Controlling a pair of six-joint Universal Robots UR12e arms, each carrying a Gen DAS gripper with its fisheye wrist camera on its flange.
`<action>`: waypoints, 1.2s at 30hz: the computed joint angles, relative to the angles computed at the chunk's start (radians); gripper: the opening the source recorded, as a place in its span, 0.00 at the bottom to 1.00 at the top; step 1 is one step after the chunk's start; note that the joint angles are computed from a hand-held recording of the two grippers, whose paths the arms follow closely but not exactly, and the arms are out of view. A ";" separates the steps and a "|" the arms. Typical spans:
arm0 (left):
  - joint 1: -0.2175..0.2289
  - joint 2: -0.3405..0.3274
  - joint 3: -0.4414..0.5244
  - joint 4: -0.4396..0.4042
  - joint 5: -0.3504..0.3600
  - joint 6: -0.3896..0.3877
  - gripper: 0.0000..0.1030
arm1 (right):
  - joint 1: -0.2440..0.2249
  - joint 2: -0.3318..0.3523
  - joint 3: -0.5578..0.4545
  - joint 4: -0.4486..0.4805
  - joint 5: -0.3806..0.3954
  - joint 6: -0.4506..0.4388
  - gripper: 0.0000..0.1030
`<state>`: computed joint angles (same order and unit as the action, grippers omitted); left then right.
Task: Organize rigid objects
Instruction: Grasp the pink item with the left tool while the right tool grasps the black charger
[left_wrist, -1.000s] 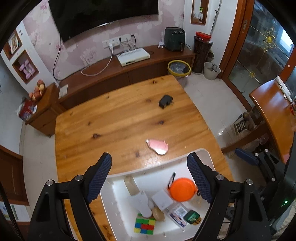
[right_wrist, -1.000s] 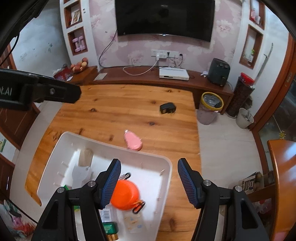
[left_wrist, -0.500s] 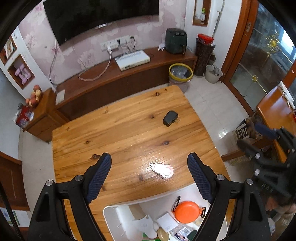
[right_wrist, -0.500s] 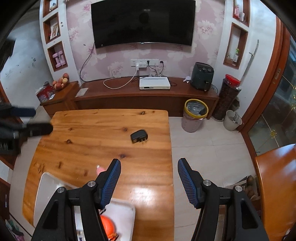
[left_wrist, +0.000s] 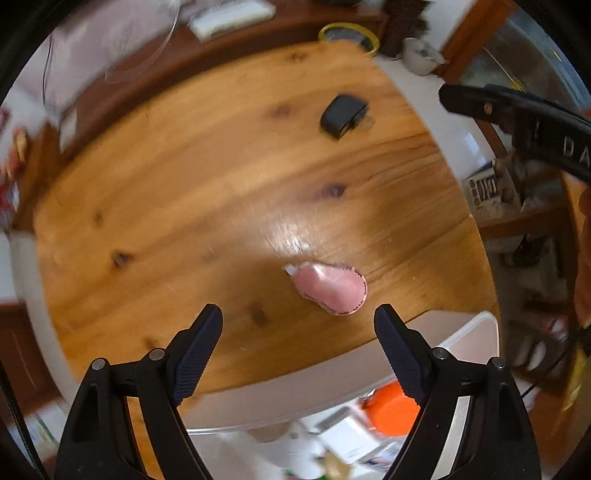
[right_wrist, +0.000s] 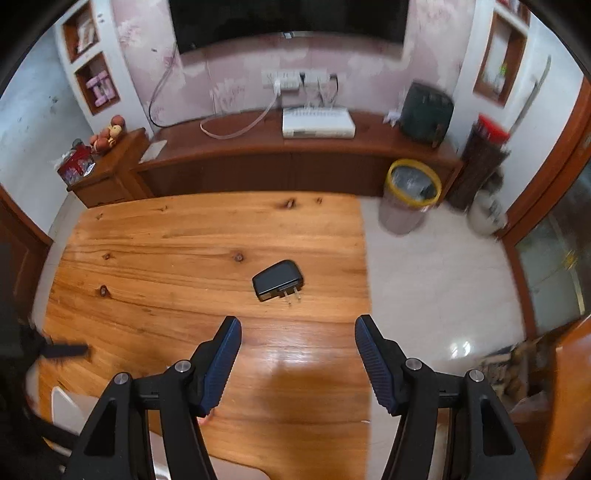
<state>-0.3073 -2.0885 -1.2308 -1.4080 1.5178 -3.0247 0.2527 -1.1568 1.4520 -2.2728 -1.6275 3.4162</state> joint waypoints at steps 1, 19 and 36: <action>0.004 -0.008 0.009 -0.018 -0.013 -0.027 0.84 | -0.003 0.010 -0.009 0.010 0.010 0.010 0.63; 0.017 -0.040 -0.021 -0.083 -0.130 -0.424 0.84 | -0.037 0.165 -0.129 0.075 0.142 -0.154 0.63; -0.004 -0.040 -0.070 -0.036 -0.129 -0.515 0.83 | -0.027 0.199 -0.119 0.036 0.116 -0.315 0.67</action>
<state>-0.3110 -2.1286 -1.3011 -1.4443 1.3886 -3.5398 0.2259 -0.9581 1.3330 -2.2370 -1.5116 3.1014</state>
